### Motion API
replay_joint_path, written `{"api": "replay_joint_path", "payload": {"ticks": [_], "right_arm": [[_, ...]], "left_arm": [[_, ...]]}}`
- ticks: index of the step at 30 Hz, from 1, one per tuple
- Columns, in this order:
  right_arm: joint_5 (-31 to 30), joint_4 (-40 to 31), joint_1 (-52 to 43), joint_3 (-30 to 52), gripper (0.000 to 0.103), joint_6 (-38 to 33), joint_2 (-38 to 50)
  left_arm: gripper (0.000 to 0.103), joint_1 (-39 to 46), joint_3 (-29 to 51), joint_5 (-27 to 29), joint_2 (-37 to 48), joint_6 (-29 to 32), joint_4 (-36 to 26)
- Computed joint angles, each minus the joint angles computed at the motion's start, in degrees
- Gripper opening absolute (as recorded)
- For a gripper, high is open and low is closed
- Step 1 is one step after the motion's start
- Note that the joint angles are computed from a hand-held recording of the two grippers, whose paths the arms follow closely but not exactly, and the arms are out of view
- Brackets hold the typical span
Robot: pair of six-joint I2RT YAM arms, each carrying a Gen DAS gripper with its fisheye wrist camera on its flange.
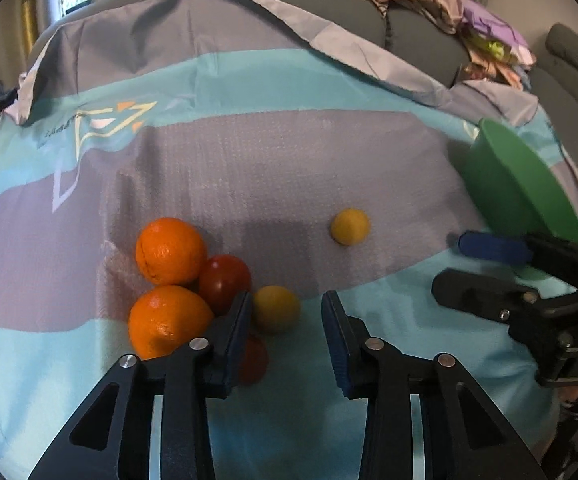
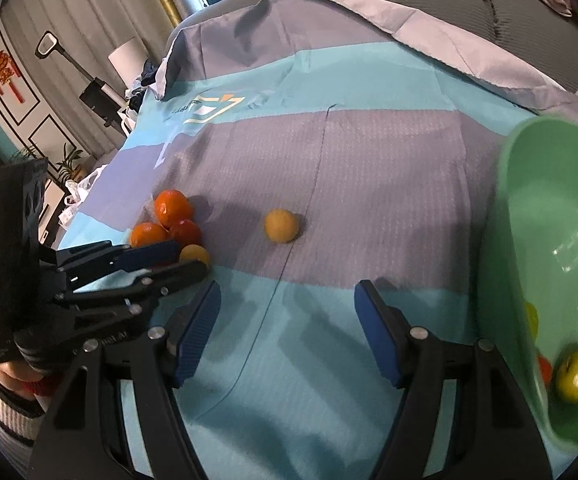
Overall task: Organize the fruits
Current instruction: 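Grasp a small yellow fruit with the left tool while the right tool grasps the tan ball fruit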
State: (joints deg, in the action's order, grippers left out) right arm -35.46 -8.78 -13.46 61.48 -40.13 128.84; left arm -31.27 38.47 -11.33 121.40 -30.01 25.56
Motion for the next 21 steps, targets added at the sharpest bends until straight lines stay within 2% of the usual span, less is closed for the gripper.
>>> {"api": "replay_joint_path", "payload": {"ticks": [4,9,12,18,20,21], "right_arm": [[-0.07,-1.66,1.45,3.2,0.067,0.8,2.17],[2.85,-0.83,4.86,6.89,0.065,3.39,5.26],[4.47,-0.9,6.5,8.69,0.059,4.19,6.75],[7.23,0.97,9.68,9.45,0.044,4.44,8.02],[7.7,1.17,10.29,9.6,0.027,4.28,7.97],[8.15,1.32,10.5,9.68,0.027,4.26,8.0]], "left_arm": [[0.026,-0.02,0.39,-1.24,0.26,0.91,-0.97],[0.025,0.96,1.5,0.1,0.81,2.6,-1.44],[0.025,1.12,1.29,0.0,1.1,3.14,-0.2],[0.025,2.41,-2.76,3.49,1.17,2.38,7.25],[0.025,2.52,-3.56,3.88,1.31,2.2,8.95],[0.025,2.57,-3.65,4.15,1.36,2.1,9.28]]}}
